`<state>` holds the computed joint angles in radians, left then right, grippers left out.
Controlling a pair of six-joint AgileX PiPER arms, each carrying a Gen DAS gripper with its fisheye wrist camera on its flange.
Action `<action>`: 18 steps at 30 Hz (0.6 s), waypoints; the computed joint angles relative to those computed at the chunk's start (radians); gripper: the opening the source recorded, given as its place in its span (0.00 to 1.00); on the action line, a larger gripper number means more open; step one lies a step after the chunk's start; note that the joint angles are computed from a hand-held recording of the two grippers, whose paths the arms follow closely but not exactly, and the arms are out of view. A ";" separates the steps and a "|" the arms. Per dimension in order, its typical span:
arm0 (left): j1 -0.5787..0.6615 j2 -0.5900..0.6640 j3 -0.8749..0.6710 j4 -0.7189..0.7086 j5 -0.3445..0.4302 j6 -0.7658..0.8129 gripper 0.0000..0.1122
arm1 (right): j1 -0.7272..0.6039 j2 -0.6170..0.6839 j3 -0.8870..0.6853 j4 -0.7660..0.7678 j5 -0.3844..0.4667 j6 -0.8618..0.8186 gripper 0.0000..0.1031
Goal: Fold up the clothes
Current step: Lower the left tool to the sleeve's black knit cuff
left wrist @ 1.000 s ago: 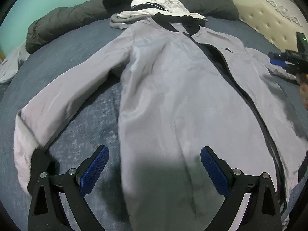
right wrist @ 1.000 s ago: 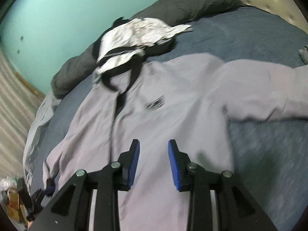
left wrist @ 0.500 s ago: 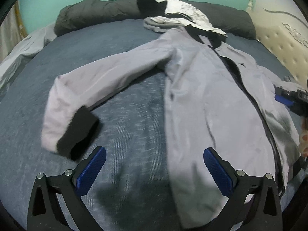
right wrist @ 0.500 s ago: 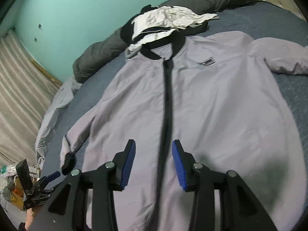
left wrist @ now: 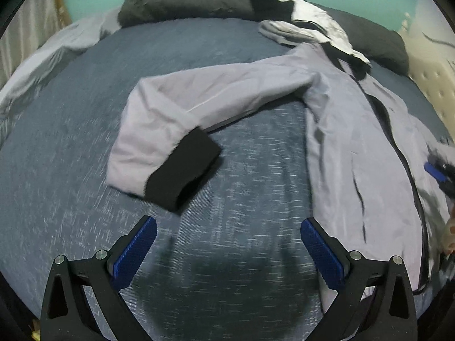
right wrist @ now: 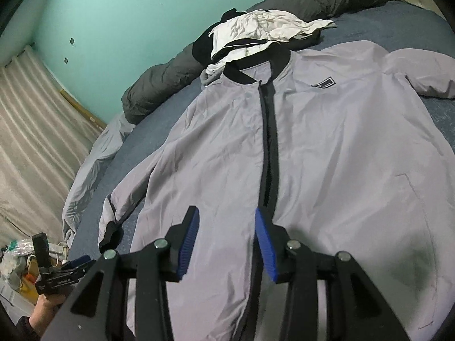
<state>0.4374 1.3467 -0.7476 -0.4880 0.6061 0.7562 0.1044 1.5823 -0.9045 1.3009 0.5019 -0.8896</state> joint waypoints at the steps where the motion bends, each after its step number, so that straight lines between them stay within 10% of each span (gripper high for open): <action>1: 0.016 0.010 -0.003 -0.011 0.001 0.011 0.92 | -0.008 0.004 0.000 0.008 0.005 -0.004 0.40; 18: -0.012 0.135 -0.046 0.086 -0.087 -0.060 0.92 | -0.043 0.021 0.005 0.051 0.010 -0.034 0.47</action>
